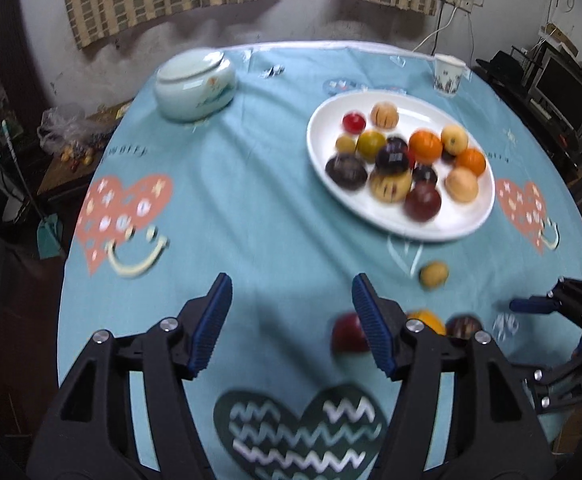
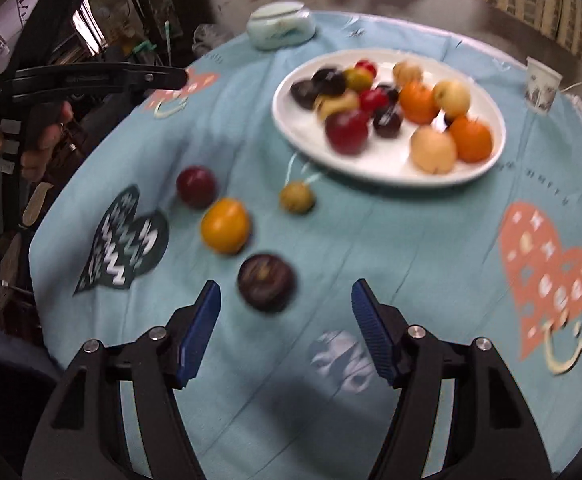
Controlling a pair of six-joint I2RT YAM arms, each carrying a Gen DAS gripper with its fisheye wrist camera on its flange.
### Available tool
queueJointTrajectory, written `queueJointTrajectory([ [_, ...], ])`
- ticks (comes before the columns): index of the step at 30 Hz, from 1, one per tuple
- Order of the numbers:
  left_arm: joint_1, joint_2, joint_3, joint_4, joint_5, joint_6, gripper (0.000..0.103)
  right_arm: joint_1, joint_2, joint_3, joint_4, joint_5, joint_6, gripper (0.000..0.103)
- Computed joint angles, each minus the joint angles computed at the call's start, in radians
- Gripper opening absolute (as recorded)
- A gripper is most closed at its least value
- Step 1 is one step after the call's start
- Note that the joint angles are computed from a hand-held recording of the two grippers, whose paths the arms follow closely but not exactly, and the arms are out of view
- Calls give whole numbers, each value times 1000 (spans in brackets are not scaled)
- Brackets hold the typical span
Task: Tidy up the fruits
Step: 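Move both open tools back over the remaining fruit, then grasp a yellow-orange fruit with the left tool while the right tool grasps a dark plum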
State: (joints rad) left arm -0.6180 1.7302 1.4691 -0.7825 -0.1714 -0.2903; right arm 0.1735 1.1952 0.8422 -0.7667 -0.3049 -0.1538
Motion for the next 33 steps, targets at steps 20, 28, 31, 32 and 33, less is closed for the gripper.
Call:
queueJointTrajectory([
  [20, -176, 33, -29, 7, 90, -114, 65, 36, 54, 17, 21, 19, 38, 41],
  [28, -204, 266, 149, -45, 68, -135, 62, -78, -28, -27, -35, -36, 1, 41],
  [31, -195, 287, 153, -40, 105, -123, 39, -83, -32, -35, -34, -41, 6, 41],
  [32, -205, 288, 159, -52, 81, -123, 39, -91, -41, -42, -39, -45, 2, 41],
  [33, -210, 287, 163, -57, 71, -119, 39, -96, -47, -46, -41, -49, 0, 41],
])
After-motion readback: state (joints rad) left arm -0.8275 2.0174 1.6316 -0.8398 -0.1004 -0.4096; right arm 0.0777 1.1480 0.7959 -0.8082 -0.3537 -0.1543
